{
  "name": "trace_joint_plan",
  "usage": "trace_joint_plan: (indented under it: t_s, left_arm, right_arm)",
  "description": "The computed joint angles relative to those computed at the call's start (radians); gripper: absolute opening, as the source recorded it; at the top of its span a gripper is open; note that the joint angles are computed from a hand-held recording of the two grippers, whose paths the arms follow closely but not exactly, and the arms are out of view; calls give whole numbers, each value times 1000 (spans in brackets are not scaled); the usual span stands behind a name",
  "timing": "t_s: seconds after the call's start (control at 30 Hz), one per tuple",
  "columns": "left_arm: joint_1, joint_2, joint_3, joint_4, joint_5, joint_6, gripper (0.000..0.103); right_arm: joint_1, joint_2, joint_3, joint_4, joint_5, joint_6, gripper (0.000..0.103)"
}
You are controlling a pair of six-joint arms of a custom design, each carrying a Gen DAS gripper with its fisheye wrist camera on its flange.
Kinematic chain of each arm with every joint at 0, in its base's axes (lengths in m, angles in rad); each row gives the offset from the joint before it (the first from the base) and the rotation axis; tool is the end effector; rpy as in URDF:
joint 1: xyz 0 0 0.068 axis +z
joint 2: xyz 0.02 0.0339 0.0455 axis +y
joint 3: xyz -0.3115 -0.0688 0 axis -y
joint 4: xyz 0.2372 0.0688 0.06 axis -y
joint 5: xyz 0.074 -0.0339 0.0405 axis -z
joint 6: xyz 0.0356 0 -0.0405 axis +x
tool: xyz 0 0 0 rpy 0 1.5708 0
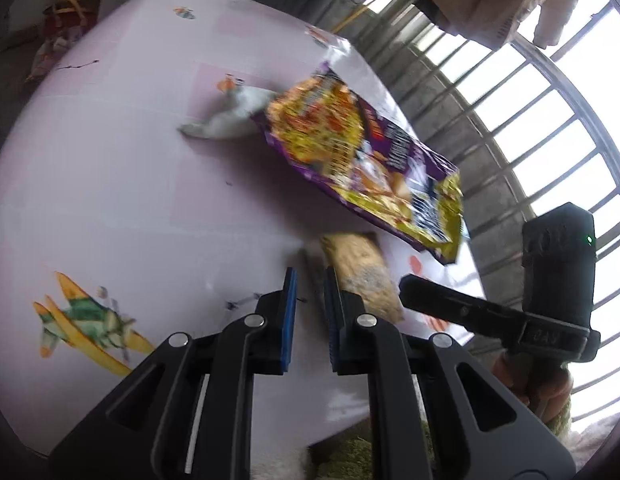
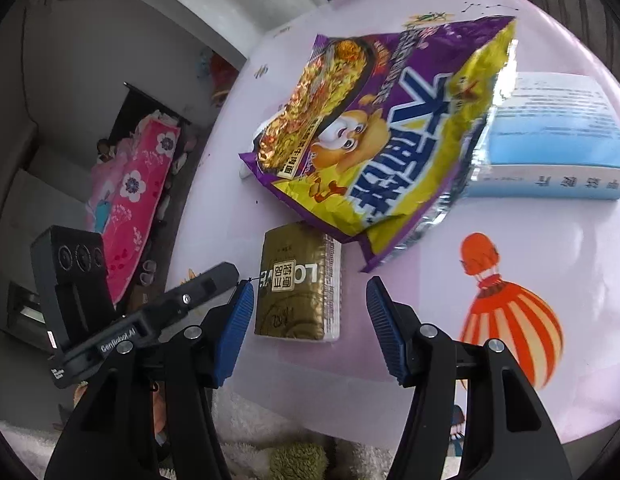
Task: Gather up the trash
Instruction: 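Grasp the gold LOL snack box with the right tool while the left tool holds the purple bag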
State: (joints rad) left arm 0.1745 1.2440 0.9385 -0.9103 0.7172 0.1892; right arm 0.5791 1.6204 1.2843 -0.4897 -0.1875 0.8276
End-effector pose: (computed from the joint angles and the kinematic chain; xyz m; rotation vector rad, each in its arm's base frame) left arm 0.2004 0.0116 0.2999 0.1896 2.5410 -0.8547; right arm 0.2919 0.1988 0.3229 0.2244 2.5567 0.8321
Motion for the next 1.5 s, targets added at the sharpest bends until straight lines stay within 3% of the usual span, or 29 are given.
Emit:
trace_joint_plan:
  t_s: [0.17, 0.5, 0.67, 0.97, 1.27, 1.43, 1.5]
  left_arm:
    - [15, 17, 5, 23, -26, -7, 11]
    - [0, 24, -11, 48, -76, -6, 11]
    - [-12, 22, -21, 58, -86, -18, 11]
    - [-85, 9, 6, 67, -91, -59, 11]
    - [-172, 30, 27, 104, -49, -145, 12]
    - [-145, 63, 35, 84, 80, -176, 33]
    - [-138, 79, 36, 78, 135, -195, 36]
  right_arm:
    - [48, 59, 103, -99, 82, -45, 66]
    - [124, 171, 263, -251, 207, -152, 68]
    - [119, 159, 249, -260, 210, -167, 55]
    - [47, -9, 53, -212, 91, -108, 51]
    - [-74, -339, -132, -341, 188, 3, 51]
    - [-204, -382, -72, -319, 233, -81, 51]
    - [-225, -348, -38, -278, 221, -116, 51]
